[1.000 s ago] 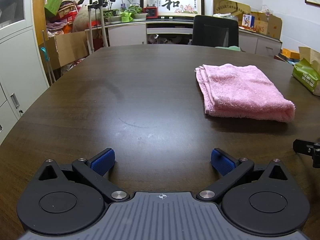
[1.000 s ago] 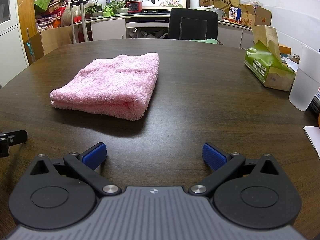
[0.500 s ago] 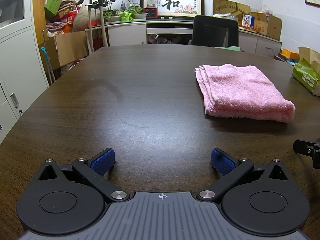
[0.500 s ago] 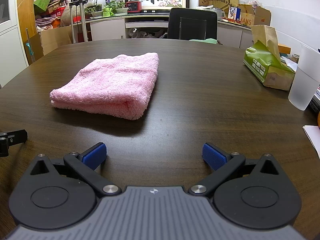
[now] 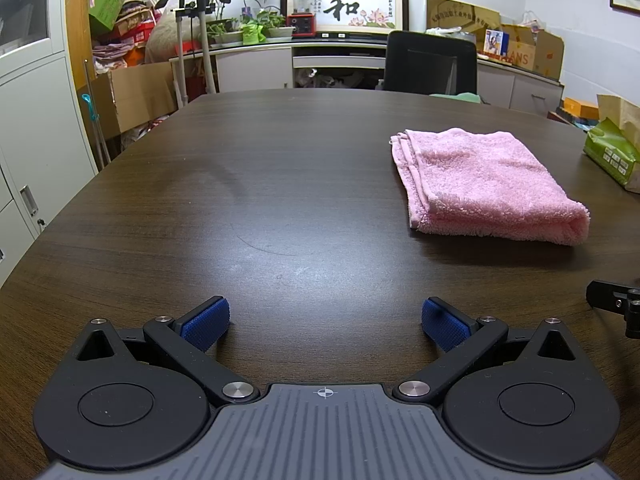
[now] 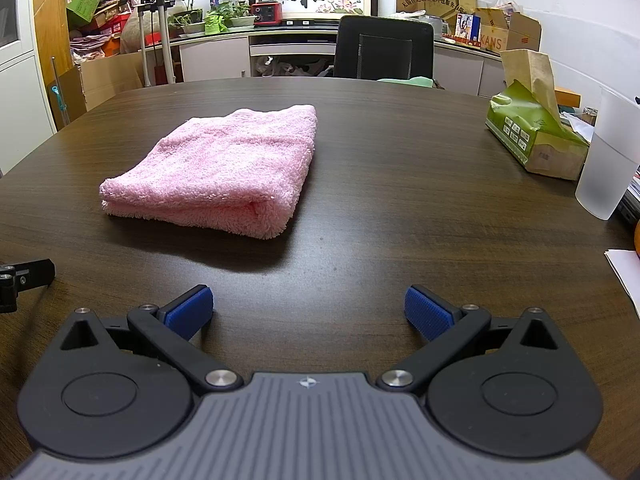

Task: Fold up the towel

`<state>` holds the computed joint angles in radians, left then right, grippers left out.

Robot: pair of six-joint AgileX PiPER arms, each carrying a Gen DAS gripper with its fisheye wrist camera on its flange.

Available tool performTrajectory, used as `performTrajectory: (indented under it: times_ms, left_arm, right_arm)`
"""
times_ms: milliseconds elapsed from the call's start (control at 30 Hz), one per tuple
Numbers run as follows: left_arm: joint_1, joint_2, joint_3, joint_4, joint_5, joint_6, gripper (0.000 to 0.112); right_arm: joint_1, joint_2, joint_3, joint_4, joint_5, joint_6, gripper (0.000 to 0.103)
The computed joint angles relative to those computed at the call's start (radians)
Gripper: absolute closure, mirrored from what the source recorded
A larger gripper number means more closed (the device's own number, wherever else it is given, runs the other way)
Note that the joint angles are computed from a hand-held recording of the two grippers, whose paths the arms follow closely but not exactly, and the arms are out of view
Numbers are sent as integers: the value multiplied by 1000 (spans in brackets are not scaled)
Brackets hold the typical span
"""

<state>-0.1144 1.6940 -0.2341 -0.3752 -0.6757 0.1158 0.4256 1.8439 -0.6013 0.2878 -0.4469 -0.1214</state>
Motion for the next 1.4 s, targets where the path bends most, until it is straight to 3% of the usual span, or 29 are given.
performTrajectory:
  times_ms: [1400]
  left_arm:
    - [3,-6,6,8,2,5,9]
  right_arm:
    - [22,-6,8,45,-5,-22,0]
